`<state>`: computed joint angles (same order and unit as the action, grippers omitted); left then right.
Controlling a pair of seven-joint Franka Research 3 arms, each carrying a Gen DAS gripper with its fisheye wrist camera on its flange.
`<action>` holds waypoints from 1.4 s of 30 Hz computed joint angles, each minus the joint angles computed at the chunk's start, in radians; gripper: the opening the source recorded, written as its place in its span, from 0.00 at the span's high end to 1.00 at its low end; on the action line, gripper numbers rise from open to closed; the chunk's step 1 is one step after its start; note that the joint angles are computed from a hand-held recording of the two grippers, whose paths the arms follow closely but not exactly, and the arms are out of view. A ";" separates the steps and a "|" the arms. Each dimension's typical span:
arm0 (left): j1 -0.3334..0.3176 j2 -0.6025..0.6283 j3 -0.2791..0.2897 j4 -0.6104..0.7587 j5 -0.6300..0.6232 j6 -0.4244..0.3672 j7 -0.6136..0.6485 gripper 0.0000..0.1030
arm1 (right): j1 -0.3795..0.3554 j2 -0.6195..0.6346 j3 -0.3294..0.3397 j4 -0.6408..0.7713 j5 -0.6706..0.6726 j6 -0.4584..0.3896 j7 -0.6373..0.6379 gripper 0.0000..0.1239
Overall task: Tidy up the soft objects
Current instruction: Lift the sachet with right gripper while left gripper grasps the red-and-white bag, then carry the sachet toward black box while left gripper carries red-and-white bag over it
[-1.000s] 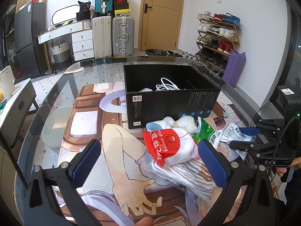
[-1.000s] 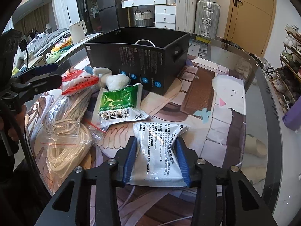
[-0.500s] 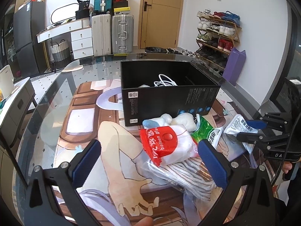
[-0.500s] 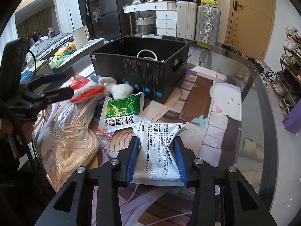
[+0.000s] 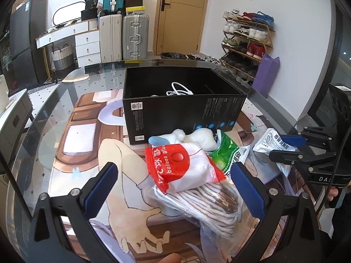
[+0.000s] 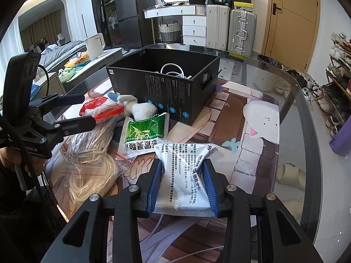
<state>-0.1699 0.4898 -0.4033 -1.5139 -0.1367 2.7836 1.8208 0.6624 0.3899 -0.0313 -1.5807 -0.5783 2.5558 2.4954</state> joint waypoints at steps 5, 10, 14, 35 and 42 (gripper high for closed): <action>0.011 0.011 -0.018 0.020 -0.020 -0.035 0.036 0.21 | 0.001 0.002 0.001 0.002 0.002 0.005 -0.006 0.69; 0.022 0.006 -0.033 0.013 -0.049 -0.032 0.082 0.46 | 0.004 0.006 0.000 0.010 0.004 0.005 -0.012 0.69; 0.034 -0.002 -0.047 0.001 -0.081 -0.022 0.118 0.50 | 0.007 0.007 -0.003 0.011 0.001 0.008 -0.011 0.69; 0.068 -0.051 -0.077 -0.042 -0.180 0.067 0.182 0.51 | 0.022 -0.025 -0.014 -0.006 -0.096 0.058 0.064 0.69; 0.069 -0.047 -0.081 -0.028 -0.177 0.087 0.177 0.51 | 0.031 -0.036 -0.028 -0.011 -0.172 0.097 0.150 0.69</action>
